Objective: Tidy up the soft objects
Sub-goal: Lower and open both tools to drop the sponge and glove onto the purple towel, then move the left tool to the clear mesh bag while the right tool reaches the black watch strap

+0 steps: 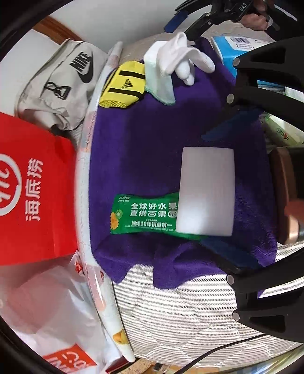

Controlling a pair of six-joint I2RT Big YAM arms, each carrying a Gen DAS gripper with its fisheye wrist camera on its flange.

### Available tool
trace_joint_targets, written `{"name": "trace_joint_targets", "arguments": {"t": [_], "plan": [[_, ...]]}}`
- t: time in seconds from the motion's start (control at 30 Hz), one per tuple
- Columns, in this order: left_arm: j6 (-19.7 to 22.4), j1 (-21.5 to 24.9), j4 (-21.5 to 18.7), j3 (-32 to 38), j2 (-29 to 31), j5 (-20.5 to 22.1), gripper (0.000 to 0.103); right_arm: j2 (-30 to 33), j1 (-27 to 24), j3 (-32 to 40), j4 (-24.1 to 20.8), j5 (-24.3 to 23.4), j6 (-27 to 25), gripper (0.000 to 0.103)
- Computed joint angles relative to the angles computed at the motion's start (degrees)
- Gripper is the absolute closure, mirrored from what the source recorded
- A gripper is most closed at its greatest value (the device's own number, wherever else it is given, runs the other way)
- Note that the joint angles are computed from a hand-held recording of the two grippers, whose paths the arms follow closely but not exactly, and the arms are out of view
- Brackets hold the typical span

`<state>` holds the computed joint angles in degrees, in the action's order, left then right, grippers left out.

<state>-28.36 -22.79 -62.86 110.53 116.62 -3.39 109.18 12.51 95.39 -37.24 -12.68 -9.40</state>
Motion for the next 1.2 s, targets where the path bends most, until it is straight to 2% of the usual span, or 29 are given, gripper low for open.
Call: {"name": "trace_joint_targets", "arguments": {"t": [0.37,0.6,0.9,1.03,1.13,1.2], "plan": [[-3.83,-0.32,1.64,-7.06,-7.08,-0.69,0.02,-6.33,-1.36,-5.99,2.82,-2.86,3.47,0.023],[-6.36,-2.61,3.47,-13.9,-13.48,-2.58,0.02,-12.9,-1.21,-12.62,4.49,-3.98,4.44,0.023],[-12.57,-5.49,10.08,-27.51,-24.1,-3.32,0.02,-21.69,-0.32,-22.5,6.15,-6.74,4.18,0.023],[-13.4,-7.5,11.22,-31.87,-26.89,-6.56,0.02,-24.41,1.16,-26.55,7.66,-5.78,3.34,0.023],[-13.93,-8.63,12.82,-35.63,-28.97,-6.92,0.02,-25.65,2.51,-28.93,8.22,-5.0,2.28,0.03],[-14.23,-9.05,13.9,-37.6,-29.97,-6.77,0.02,-25.92,3.54,-30.28,8.21,-4.86,1.73,0.04]]}}
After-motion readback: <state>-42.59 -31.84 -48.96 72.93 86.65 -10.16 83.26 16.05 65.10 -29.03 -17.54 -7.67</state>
